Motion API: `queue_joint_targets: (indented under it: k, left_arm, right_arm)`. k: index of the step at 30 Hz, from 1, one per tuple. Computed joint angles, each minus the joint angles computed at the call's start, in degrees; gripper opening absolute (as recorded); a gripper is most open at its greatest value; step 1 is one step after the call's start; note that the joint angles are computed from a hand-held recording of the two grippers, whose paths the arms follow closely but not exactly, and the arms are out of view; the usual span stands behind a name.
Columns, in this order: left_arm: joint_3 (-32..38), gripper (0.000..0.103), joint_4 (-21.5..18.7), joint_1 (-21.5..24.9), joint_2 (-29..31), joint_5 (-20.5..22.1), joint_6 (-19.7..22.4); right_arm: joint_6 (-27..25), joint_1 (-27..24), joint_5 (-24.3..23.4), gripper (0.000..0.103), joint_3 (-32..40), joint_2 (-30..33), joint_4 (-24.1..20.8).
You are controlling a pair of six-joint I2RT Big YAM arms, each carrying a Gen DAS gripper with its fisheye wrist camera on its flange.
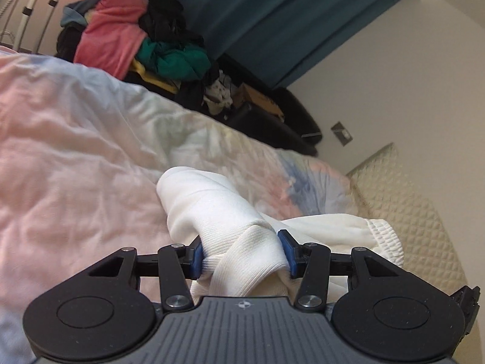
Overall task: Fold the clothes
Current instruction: 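Lower the folded bundle onto the bed and open both grippers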
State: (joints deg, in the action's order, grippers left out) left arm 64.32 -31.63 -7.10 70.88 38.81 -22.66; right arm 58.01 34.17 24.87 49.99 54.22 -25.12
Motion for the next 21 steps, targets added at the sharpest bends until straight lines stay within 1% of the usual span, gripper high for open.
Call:
queue_joint_targets:
  k: [1, 4, 5, 7, 8, 11, 12, 14, 15, 17, 18, 19, 20, 21]
  left_arm:
    - [-0.64, 0.051, 1.24, -0.43, 1.11, -0.02, 1.19]
    - [-3.72, 0.052, 0.78, -0.15, 1.67, 1.03, 8.59]
    - [-4.69, 0.053, 0.58, -0.06, 1.92, 1.28, 11.1]
    - [-8.94, 0.054, 0.4, -0.29, -0.05, -1.36, 16.83]
    - [-10.51, 0.055, 1.35, -0.25, -0.75, -2.0, 17.43]
    - [-15.1, 0.06, 4.32, -0.12, -2.75, -3.8, 18.97]
    - [-15.07, 0.061, 4.05, -0.19, -3.23, -4.1, 18.81]
    - [-13.34, 0.064, 0.2, -1.04, -4.43, -7.11, 19.88]
    - [-12.13, 0.064, -2.8, -1.55, -5.85, -8.98, 20.59]
    - [-9.6, 0.069, -8.38, -2.44, -8.41, -12.03, 21.69]
    - [-8.74, 0.071, -10.09, -2.34, -10.28, -11.39, 22.0]
    - [-7.78, 0.076, -11.77, -2.22, -12.06, -10.68, 22.29]
    - [-7.41, 0.082, -12.66, -2.03, -14.04, -10.17, 22.57]
    - [-6.64, 0.083, -13.95, -2.35, -16.4, -10.69, 22.8]
  right_arm:
    - [0.37, -0.97, -0.97, 0.035, -2.12, 0.12, 1.99]
    - [2.18, 0.01, -0.6, 0.035, -7.8, -0.24, 5.01]
    - [3.44, 1.2, 0.09, 0.035, -9.58, -0.58, 5.31]
    - [8.14, 4.56, 1.25, 0.035, -12.4, -1.0, 3.48]
    - [10.5, 5.79, 1.55, 0.036, -13.49, -0.89, 3.22]
    - [17.55, 8.98, 2.95, 0.042, -17.03, -0.48, 5.21]
    - [19.76, 9.41, 2.71, 0.043, -17.11, -0.54, 4.44]
    - [23.37, 9.45, 1.64, 0.044, -15.16, -1.29, -0.09]
    - [24.76, 10.2, 2.49, 0.044, -13.24, -1.79, -4.23]
    - [27.69, 12.63, 5.25, 0.044, -8.65, -2.34, -13.97]
    - [28.92, 14.18, 6.77, 0.044, -6.14, -2.41, -19.21]
    - [29.73, 15.99, 8.54, 0.044, -4.05, -2.71, -23.3]
    - [30.23, 18.05, 10.53, 0.044, -2.25, -3.15, -26.57]
    - [30.84, 20.13, 12.52, 0.044, -0.34, -3.42, -29.88]
